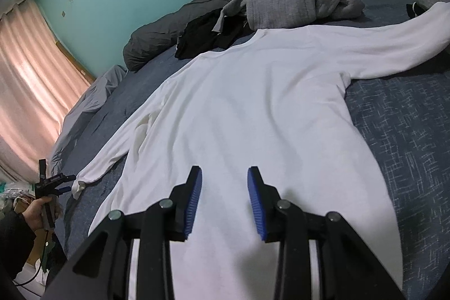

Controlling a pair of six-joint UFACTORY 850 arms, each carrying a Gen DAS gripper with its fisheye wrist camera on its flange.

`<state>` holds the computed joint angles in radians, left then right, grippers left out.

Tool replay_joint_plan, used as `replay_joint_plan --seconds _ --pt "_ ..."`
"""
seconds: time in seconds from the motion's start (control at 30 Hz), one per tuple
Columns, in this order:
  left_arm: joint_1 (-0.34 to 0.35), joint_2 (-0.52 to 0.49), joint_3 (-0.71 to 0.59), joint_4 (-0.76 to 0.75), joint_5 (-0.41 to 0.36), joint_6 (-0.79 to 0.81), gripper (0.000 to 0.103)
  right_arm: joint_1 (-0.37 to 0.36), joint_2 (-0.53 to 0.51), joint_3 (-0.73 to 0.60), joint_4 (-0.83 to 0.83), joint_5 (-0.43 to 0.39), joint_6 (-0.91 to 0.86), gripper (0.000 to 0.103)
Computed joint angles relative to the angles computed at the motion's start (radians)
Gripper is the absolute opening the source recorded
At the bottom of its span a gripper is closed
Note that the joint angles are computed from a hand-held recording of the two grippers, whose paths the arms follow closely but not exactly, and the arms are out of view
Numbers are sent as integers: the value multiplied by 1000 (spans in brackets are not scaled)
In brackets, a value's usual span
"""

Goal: Fold clothes

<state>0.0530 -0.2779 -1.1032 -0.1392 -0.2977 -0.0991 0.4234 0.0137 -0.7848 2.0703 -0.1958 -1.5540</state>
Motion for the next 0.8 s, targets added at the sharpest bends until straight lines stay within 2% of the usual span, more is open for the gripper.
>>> replay_joint_plan --seconds 0.2,0.37,0.5,0.57,0.7,0.8 --pt "19 -12 17 -120 7 89 95 3 -1 0 -2 -5 8 34" --pt "9 -15 20 -95 16 30 95 -2 1 5 14 -7 5 34" --pt "17 -14 29 -181 31 57 96 -4 0 6 17 -13 13 34" --pt "16 -19 27 -172 29 44 97 -4 0 6 22 -13 10 34" --pt "-6 -31 12 -19 12 -84 100 -2 0 7 34 -15 2 35" --pt "-17 -41 7 5 15 -130 103 -3 1 9 49 -18 -8 39"
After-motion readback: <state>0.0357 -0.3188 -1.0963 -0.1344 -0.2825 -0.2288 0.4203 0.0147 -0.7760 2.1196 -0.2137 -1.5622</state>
